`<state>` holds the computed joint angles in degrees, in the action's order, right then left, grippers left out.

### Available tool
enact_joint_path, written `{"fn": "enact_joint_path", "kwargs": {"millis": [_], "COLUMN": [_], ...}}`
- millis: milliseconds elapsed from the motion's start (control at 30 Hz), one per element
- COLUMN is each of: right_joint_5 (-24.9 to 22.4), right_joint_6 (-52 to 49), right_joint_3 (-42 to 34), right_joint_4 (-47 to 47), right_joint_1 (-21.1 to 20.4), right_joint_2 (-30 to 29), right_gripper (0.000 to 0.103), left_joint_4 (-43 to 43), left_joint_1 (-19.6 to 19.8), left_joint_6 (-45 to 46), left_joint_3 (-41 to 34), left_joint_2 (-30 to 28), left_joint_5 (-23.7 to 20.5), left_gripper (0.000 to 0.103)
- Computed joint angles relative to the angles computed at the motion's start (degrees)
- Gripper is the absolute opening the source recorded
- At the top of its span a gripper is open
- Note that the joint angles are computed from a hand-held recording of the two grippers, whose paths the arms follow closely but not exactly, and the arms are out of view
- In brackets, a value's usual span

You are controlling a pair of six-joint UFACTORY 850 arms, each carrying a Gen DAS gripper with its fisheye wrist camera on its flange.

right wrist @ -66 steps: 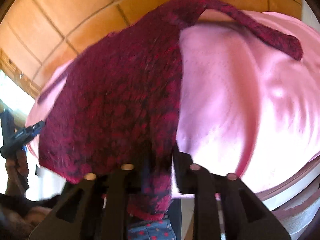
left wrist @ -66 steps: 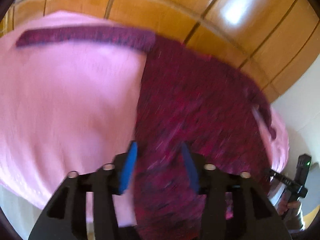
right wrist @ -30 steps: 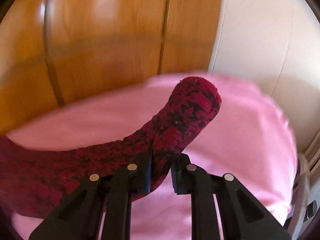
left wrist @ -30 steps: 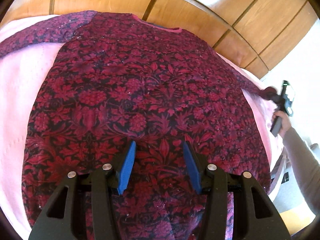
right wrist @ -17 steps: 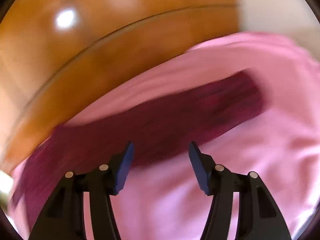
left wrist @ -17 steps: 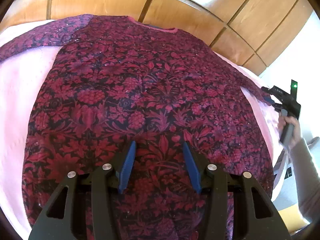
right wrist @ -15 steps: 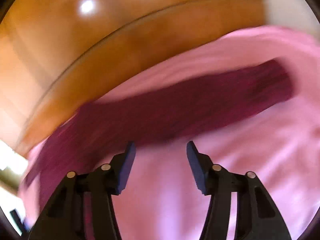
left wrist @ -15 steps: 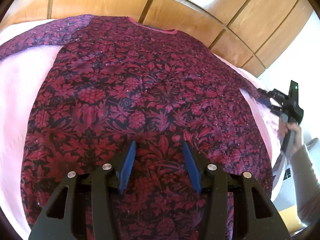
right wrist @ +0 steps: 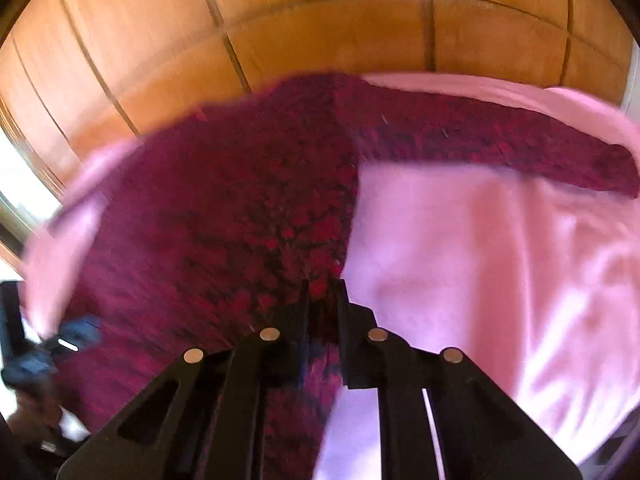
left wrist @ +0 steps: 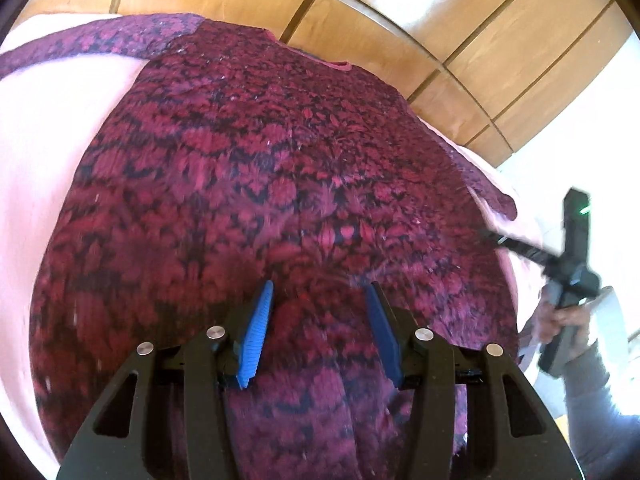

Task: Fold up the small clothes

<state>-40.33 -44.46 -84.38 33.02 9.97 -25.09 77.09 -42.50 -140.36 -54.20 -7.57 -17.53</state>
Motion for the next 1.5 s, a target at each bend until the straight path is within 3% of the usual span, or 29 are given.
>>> {"fn": "enact_joint_path", "kwargs": {"millis": [67, 167, 200, 333, 500, 667, 767, 867, 967, 1200, 1333, 1433, 1500], "right_joint_5": [1.18, -0.24, -1.37, -3.51, -2.61, -1.15, -0.10, 0.94, 0.83, 0.62, -5.32, -9.50, -7.65], "right_joint_6": [2.85, 0.20, -0.27, -1.08, 6.05, 18.20, 23.57, 29.92, 34.23, 45.10, 51.14, 51.81, 47.63], "right_joint_3": [1.25, 1.64, 1.48, 0.59, -5.03, -14.61, -19.51, -25.62, -30.19, -42.59, -57.36, -69.76, -67.87], "right_joint_4": [-1.92, 6.07, 8.20, 14.58, 23.22, 27.70, 27.25, 24.69, 21.97, 10.70, -0.79, -9.34, -9.87], "right_joint_1": [0.64, -1.27, -2.13, -5.11, -10.96, -15.07, -15.76, -15.74, -15.60, -13.74, -13.43, -11.40, -10.00], "right_joint_2": [-0.22, -0.91, -1.30, -1.86, -5.93, -13.94, -17.48, -21.61, -24.47, -31.87, -39.68, -44.81, -42.72], "right_gripper": [0.011, 0.032, 0.033, 0.050, 0.055, 0.055, 0.055, 0.054, 0.052, 0.036, 0.016, 0.014, 0.013], "left_joint_4": [-3.83, -14.51, -15.56, -9.54, -10.79, -18.34, -17.41, -17.23, -18.06, -20.35, -20.44, -20.43, -20.33], "left_joint_1": [-0.26, -0.16, -0.22, -0.59, 2.66, 3.62, 2.51, 2.54, 2.15, 1.48, 1.54, 1.63, 1.63], "left_joint_6": [3.07, 15.37, 17.17, 14.47, 13.78, 18.24, 18.61, 18.67, 20.49, 24.82, 25.19, 25.28, 25.07], "left_joint_3": [0.00, -1.08, -1.36, -2.02, -1.38, -0.27, -0.93, -1.35, -2.62, -5.38, -5.64, -5.76, -5.89], "left_joint_2": [0.68, 1.69, 2.16, 4.02, 3.92, 1.70, 0.22, -0.21, -1.43, -3.92, -4.21, -4.27, -4.37], "left_joint_5": [0.54, -0.55, -2.06, -11.73, -14.58, -11.72, -14.24, -13.73, -14.94, -18.06, -17.93, -17.84, -17.85], "left_gripper": [0.048, 0.048, 0.048, 0.048, 0.048, 0.048, 0.048, 0.063, 0.070, 0.077, 0.079, 0.079, 0.079]}}
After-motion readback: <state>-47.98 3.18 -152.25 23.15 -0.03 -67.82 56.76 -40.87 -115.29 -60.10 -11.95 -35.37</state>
